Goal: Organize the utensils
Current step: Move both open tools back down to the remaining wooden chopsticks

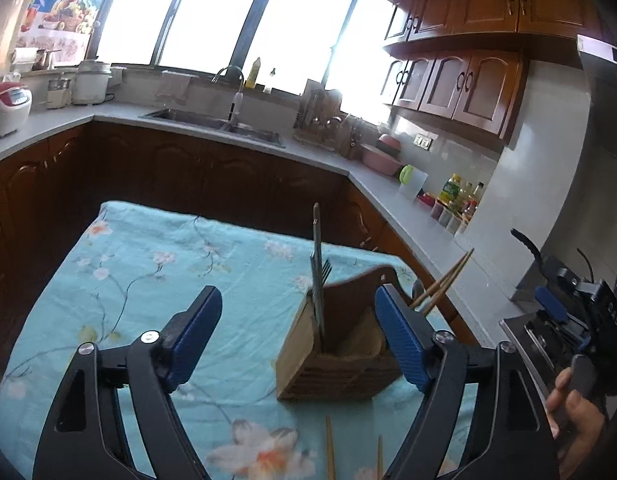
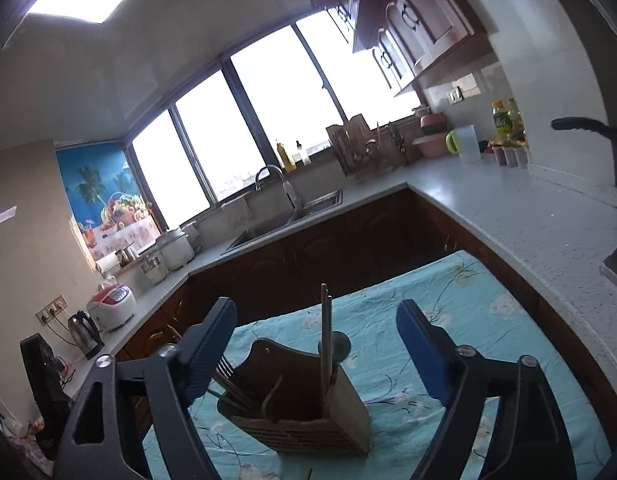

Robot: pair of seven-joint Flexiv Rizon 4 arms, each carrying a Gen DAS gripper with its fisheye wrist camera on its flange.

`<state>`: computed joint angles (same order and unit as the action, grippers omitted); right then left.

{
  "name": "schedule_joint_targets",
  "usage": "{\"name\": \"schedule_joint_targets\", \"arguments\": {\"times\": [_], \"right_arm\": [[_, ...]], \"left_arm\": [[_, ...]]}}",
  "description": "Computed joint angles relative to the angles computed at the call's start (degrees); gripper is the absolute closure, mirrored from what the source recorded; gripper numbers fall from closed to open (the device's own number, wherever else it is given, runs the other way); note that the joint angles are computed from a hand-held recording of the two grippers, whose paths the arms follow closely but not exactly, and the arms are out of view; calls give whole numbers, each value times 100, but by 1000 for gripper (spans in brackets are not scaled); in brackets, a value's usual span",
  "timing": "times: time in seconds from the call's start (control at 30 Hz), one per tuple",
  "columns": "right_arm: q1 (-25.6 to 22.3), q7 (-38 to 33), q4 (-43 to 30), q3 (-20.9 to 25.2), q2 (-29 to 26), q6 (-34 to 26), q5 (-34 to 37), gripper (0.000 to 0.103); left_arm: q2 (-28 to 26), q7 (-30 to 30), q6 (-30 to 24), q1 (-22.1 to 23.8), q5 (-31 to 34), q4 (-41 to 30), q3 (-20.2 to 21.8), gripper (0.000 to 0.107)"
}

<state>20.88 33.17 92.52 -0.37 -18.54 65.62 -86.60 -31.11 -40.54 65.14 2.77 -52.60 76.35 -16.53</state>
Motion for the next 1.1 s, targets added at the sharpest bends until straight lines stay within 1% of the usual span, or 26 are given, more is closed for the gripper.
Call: {"name": "schedule_joint_targets", "arguments": {"times": [0.1,0.27,0.43,0.53,0.77,0.97,1.03,1.07,1.1], "right_arm": [[44,10,293,103,205,-197,6,15],[86,83,871,368,523,-550,226,15],[185,-58,1283,593,702,-896,617,15],[233,-52,1470,671,738,-930,753,15],[465,-379,1536,724,501,-853,1237,15],[631,-732,1423,638,210,-661,1612,16],[683,-885,1357,610,93,-590,1813,21],[707,-1017,1305,603,23,-574,1971,27],[737,-1182,1239,600,-50,-578,2161,30]], "left_arm": [[260,239,25,108,-263,428,-38,24],[632,651,43,89,-608,1101,113,23],[867,773,-134,-9,-632,1616,403,23],[967,838,-206,-55,-641,1886,526,23],[1107,777,-326,-117,-446,2374,764,23],[1118,669,-362,-115,-261,2506,864,23],[1113,631,-363,-100,-208,2514,871,23],[1104,589,-377,-95,-166,2497,877,23],[1088,545,-385,-90,-122,2484,883,23]]}}
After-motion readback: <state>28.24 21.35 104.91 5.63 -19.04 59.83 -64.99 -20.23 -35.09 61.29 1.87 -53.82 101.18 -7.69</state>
